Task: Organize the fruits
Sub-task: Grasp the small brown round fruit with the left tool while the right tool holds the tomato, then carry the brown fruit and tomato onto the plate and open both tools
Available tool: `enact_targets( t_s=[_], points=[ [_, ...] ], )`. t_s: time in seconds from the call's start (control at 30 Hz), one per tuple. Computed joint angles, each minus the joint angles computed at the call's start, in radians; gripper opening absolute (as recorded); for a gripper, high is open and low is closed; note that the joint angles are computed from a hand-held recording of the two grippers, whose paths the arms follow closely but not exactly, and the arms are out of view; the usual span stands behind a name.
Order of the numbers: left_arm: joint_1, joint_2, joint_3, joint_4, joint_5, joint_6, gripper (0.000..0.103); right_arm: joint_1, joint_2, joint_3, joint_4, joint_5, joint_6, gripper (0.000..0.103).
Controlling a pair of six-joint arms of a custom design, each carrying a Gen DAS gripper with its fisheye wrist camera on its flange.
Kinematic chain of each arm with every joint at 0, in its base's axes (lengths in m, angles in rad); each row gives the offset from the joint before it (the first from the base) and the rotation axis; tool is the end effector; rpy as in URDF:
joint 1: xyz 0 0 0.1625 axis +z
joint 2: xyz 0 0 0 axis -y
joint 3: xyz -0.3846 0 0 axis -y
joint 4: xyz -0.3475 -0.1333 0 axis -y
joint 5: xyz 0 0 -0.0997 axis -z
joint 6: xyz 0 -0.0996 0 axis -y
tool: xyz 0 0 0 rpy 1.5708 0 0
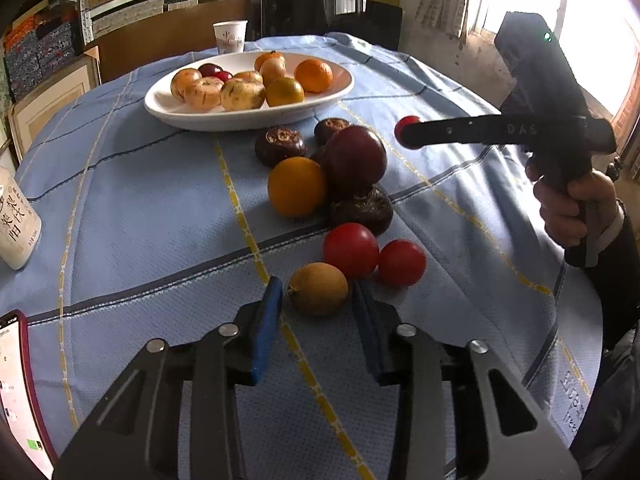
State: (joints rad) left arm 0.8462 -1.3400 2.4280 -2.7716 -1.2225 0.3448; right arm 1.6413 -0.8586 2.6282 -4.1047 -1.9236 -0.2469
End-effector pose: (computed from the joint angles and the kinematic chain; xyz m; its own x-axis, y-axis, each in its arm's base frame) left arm -0.1126 -0.3796 0.1473 -0.4637 0.8108 -0.3572 0.8664 0.4993 0.0087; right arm 0.1211 -0.3116 0.1145 -0.9116 -0.0088 0.4110 -0.2822 0.7404 -0.6101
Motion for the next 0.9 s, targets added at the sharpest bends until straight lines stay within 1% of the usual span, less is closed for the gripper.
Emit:
enact_targets(
  t_s=[0.07,0.3,0.4,0.5,0.57,0.7,0.9],
  points=[
    [0.002,0.0,-0.001,0.001,-0.003,0.003,0.033,0.001,-0.002,0.0,0.002,-0.001,-0.001,0.031],
    [-0.002,0.0,0.002,-0.007,-0.003,0.007,0.033,0.006,-0.001,-0.001,0.002,-0.004,-0.004,0.031],
    [-0.007,0.001,0.006,-0.014,0.001,0.005,0.033,0.01,0.004,0.001,-0.007,-0.006,-0.007,0.031],
    [-0.007,0.003,0.004,-0.015,0.005,-0.003,0.029,0.017,0.01,0.002,-0.02,-0.011,-0.011,0.031],
    [-0.003,0.003,0.001,-0.012,0.003,-0.011,0.029,0.018,0.013,0.007,-0.035,-0.011,-0.012,0.031],
    [-0.026,0.004,0.021,-0.052,0.055,-0.036,0.029,0.018,0.015,0.017,-0.059,-0.008,-0.016,0.031],
    [-0.036,-0.02,0.023,-0.056,0.087,-0.072,0.029,0.041,0.0,0.029,-0.071,-0.02,-0.011,0.031]
  ],
)
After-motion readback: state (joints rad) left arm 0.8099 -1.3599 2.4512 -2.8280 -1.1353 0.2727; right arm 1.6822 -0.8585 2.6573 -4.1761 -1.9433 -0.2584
